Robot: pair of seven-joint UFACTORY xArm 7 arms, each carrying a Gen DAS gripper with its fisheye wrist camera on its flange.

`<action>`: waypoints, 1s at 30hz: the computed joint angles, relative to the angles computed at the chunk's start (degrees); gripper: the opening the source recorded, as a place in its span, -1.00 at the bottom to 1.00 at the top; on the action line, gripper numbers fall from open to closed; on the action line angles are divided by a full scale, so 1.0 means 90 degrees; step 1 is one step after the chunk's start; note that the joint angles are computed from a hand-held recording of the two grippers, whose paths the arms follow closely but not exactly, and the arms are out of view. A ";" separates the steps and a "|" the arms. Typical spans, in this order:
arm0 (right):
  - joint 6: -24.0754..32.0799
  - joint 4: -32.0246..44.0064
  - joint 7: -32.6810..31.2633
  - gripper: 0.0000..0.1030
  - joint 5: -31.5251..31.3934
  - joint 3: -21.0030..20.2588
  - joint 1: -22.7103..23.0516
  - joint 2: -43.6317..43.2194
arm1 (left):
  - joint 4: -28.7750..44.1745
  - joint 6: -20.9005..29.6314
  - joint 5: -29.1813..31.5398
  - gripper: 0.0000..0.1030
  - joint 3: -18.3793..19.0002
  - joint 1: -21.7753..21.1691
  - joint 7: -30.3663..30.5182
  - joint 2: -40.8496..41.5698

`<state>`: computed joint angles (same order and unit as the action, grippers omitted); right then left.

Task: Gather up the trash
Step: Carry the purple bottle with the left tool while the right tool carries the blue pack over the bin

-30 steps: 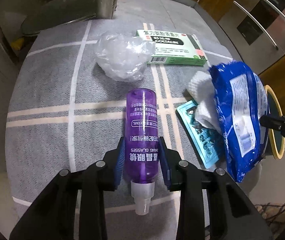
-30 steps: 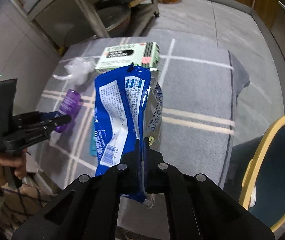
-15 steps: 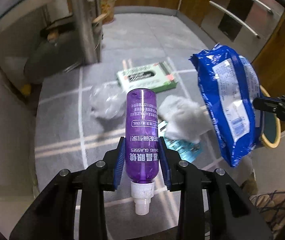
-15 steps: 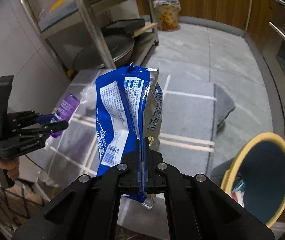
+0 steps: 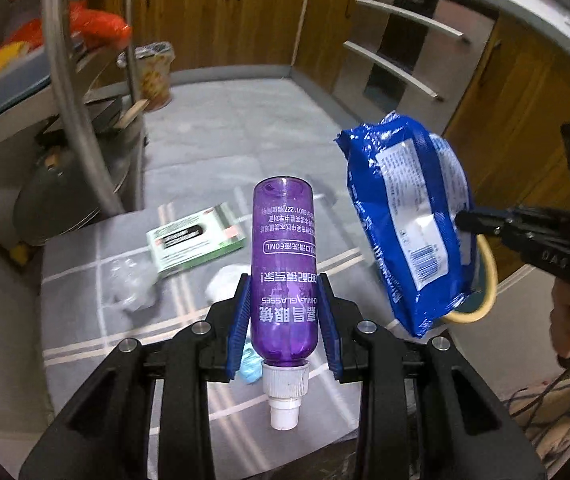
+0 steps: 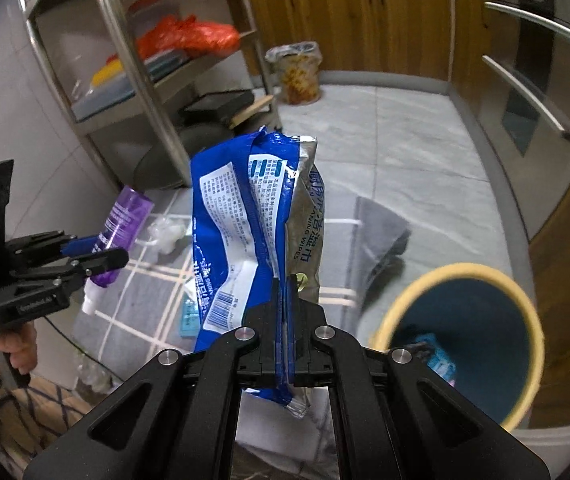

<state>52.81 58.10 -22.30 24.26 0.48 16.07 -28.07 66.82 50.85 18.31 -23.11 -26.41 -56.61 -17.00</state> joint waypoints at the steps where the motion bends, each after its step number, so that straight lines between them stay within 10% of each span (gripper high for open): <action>1: 0.0011 -0.0030 -0.0045 -0.95 -0.0013 -0.0067 -0.0036 -0.0076 | 0.0139 -0.0024 0.0069 -0.38 -0.0050 0.0007 -0.0012 0.0120; 30: -0.0327 -0.0386 0.0066 -0.95 -0.1245 -0.0801 -0.1693 -0.0115 | 0.4737 0.0168 0.0820 -0.38 0.1014 -0.2311 -0.0008 0.4506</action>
